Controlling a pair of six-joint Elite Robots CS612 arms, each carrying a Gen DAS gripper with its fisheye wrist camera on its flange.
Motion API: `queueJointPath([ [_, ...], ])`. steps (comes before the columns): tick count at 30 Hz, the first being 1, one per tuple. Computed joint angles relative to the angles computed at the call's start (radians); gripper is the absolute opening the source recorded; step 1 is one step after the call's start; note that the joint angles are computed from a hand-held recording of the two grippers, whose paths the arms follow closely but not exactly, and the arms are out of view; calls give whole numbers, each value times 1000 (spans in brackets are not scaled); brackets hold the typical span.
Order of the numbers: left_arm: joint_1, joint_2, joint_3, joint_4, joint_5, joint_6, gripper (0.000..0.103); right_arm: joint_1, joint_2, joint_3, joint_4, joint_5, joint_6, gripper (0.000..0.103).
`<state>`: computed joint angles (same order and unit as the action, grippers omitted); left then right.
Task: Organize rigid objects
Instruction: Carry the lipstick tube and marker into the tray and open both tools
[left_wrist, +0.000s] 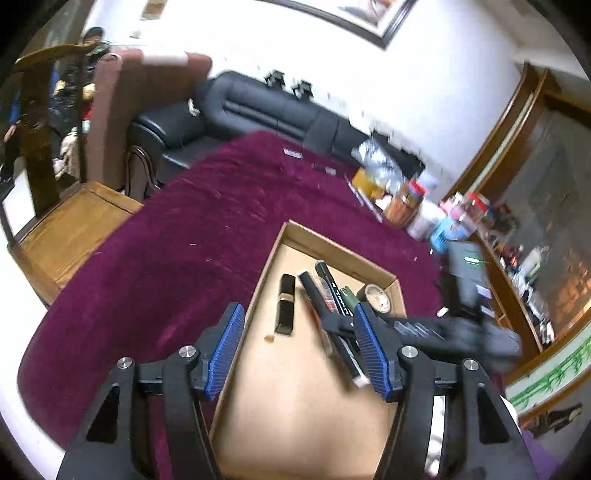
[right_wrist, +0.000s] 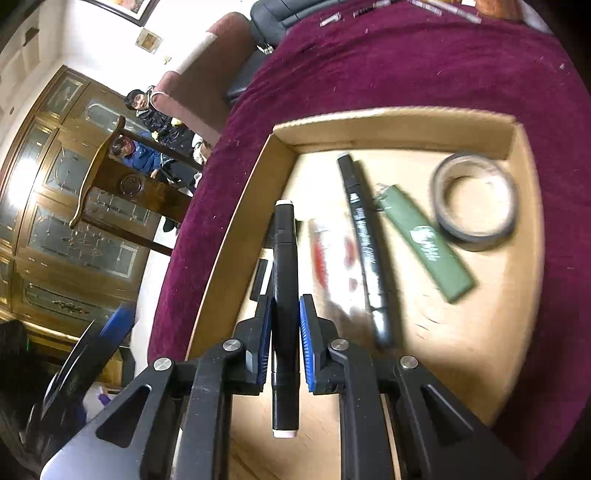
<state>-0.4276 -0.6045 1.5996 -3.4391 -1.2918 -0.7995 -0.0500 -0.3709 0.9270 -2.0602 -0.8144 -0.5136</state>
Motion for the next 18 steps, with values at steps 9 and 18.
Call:
queueJointPath([
  [9, -20, -3, 70, -48, 96, -117, 60, 24, 18, 3, -224, -92, 173, 14],
  [18, -51, -1, 65, -103, 73, -72, 64, -76, -124, 282, -627, 3, 118, 39],
])
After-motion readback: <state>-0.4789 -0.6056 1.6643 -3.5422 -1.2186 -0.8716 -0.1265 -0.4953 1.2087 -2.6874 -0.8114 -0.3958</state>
